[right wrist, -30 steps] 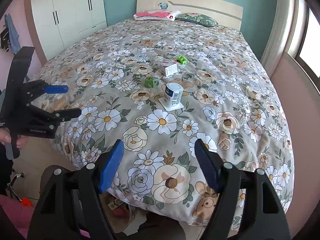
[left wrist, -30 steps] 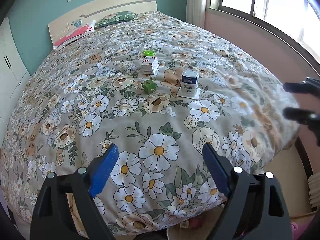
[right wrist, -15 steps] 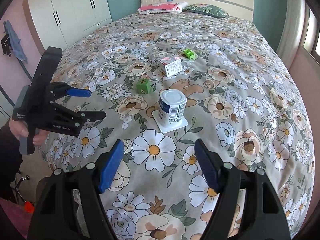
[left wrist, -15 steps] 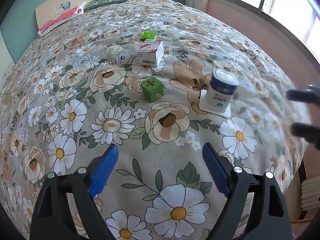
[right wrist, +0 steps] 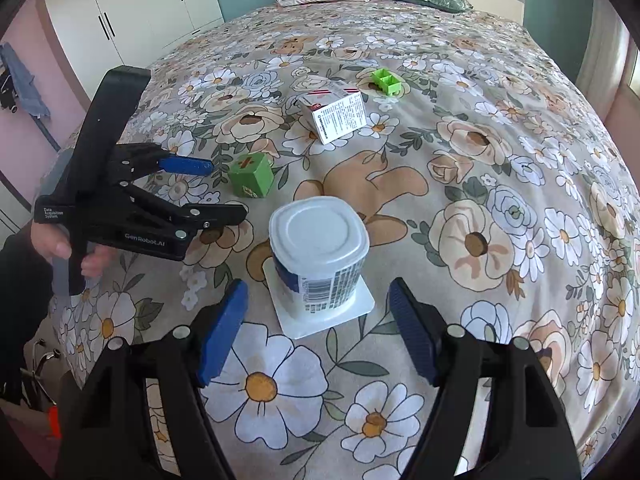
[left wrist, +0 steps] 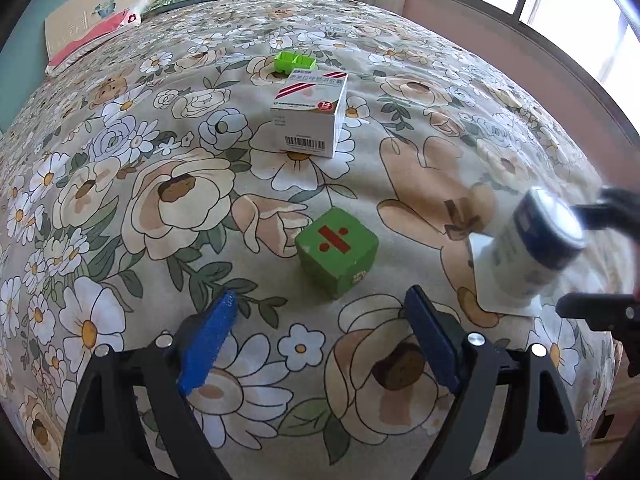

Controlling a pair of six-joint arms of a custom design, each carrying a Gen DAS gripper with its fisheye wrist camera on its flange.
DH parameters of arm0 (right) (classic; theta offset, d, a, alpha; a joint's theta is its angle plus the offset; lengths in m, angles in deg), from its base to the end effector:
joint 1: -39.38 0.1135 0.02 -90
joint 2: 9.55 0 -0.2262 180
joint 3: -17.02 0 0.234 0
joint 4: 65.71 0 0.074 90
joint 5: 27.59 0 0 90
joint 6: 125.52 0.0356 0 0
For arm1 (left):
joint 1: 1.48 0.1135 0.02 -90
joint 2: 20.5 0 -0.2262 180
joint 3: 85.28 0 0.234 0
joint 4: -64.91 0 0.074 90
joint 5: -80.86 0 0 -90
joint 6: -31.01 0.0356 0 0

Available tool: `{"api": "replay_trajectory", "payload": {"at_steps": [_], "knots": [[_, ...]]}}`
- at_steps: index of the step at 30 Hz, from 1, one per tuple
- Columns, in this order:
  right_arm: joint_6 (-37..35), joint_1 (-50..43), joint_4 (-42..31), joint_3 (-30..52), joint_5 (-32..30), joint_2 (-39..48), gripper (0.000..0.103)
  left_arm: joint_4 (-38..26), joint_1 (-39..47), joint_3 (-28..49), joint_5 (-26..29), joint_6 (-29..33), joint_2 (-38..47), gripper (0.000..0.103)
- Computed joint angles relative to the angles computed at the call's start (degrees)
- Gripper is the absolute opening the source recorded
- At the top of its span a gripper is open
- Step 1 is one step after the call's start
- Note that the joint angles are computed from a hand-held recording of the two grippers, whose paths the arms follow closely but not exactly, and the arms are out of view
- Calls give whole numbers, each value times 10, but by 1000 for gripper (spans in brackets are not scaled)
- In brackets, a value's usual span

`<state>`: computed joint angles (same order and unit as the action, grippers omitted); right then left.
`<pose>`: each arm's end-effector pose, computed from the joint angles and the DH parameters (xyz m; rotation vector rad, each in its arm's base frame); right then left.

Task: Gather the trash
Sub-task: 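Grasp the green cube with left tool while right tool grasps white yogurt cup, then carry the green cube and yogurt cup with both tools over the bin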

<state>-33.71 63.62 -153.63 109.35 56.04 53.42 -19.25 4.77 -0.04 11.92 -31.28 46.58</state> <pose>0.1609 0.0768 0.3364 -0.5487 2.5569 0.3076 0.1981 0.0088 0.2968 0.5898 2.5563 -0.3033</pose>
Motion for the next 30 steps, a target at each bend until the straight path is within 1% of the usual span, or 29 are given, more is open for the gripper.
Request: {"api": "replay_trajectory", "payload": {"at_steps": [5,10,11,12,13,14,16,17,18,21,24,26,30], "knots": [[-28,-31,44,-23,-53,23,73,65,-25,-16,-2,-10,21,88],[-28,-35,79,-41,-67,40,72,83,-18,-14,27,-27,42,87],[-25,-34,88,-47,-68,40,69,86,-19,-16,29,-32,43,87],[-25,-34,90,-49,-72,44,57,91,-21,-17,31,-38,44,86],[-24,-34,91,-50,-73,50,49,95,-24,-19,30,-44,44,81],[-19,-34,98,-57,-72,48,49,100,-31,-20,23,-51,43,76],[-10,-31,110,-67,-69,39,49,102,-37,-22,21,-65,41,56],[-6,-29,111,-69,-67,36,49,99,-34,-22,29,-71,41,50],[-1,-28,112,-70,-66,34,49,95,-31,-21,38,-76,41,41],[17,-31,109,-71,-71,28,49,93,-32,-30,30,-104,24,41],[36,-26,101,-72,-64,11,49,85,-48,-38,-8,-129,-6,41],[47,-21,90,-68,-60,-3,49,70,-52,-38,-27,-145,-23,41],[66,3,47,-37,-33,-21,49,26,-50,-19,-57,-149,-48,41]]}}
